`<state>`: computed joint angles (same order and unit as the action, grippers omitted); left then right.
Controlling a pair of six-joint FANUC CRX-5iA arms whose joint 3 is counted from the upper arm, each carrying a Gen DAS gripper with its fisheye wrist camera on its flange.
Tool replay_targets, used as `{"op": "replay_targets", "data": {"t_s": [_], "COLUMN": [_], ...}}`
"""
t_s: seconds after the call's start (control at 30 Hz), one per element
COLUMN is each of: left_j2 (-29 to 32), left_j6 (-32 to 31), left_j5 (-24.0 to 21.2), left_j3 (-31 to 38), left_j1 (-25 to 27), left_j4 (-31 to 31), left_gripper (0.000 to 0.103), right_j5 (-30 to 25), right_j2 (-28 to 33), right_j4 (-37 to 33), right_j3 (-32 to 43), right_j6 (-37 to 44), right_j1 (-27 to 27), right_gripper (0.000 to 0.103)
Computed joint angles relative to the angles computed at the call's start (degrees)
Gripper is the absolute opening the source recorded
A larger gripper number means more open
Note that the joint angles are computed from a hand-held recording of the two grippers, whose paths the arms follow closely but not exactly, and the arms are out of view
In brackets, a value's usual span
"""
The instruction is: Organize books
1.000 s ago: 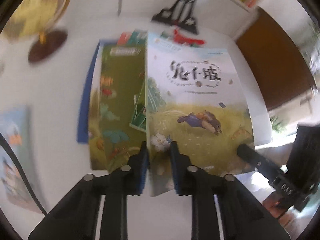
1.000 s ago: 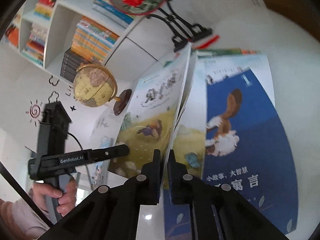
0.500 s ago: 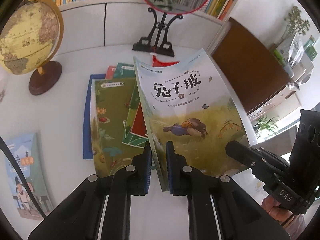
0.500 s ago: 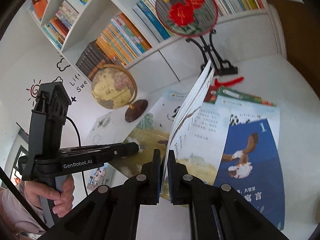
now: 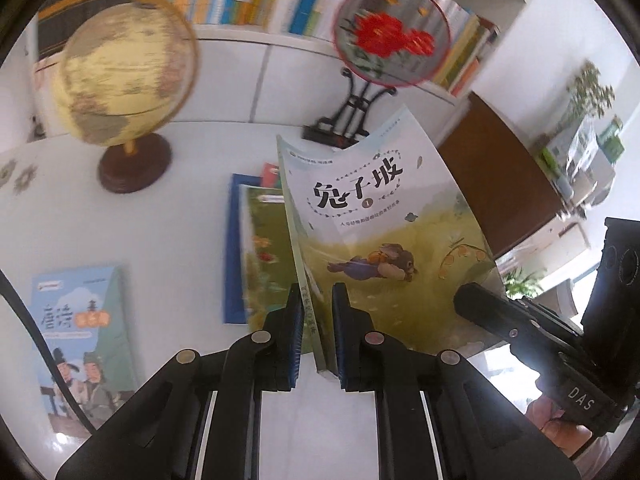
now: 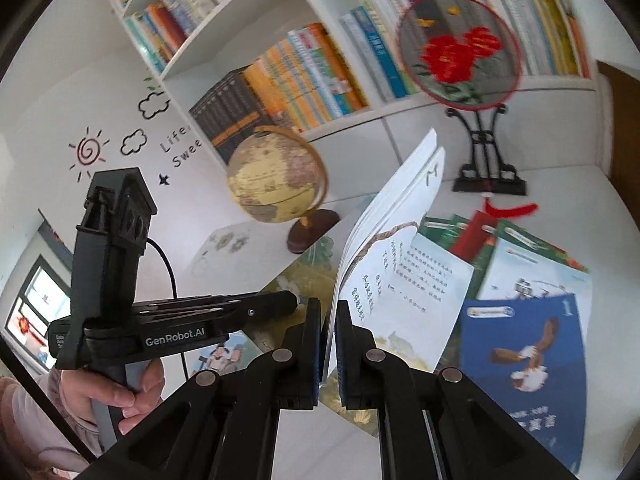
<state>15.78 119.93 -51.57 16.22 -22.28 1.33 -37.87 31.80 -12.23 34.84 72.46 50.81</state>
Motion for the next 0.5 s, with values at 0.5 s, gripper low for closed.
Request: {"op": "replay_targets", "data": {"t_s": [0.5], "left_j2": [-20.2], "left_j6": [3.7], "left_j5": [6.0], "left_j3": [-23.2], "left_j1": [11.5], "left_j4": [-0.5], "left_gripper": [0.010], "right_j5": [-16.5], "right_j2": [20.4], "right_j4": [-2.4], "right_j3": [36.0], "right_j6": [3.8], "right_j1": [6.4], "right_gripper": [0.007]}}
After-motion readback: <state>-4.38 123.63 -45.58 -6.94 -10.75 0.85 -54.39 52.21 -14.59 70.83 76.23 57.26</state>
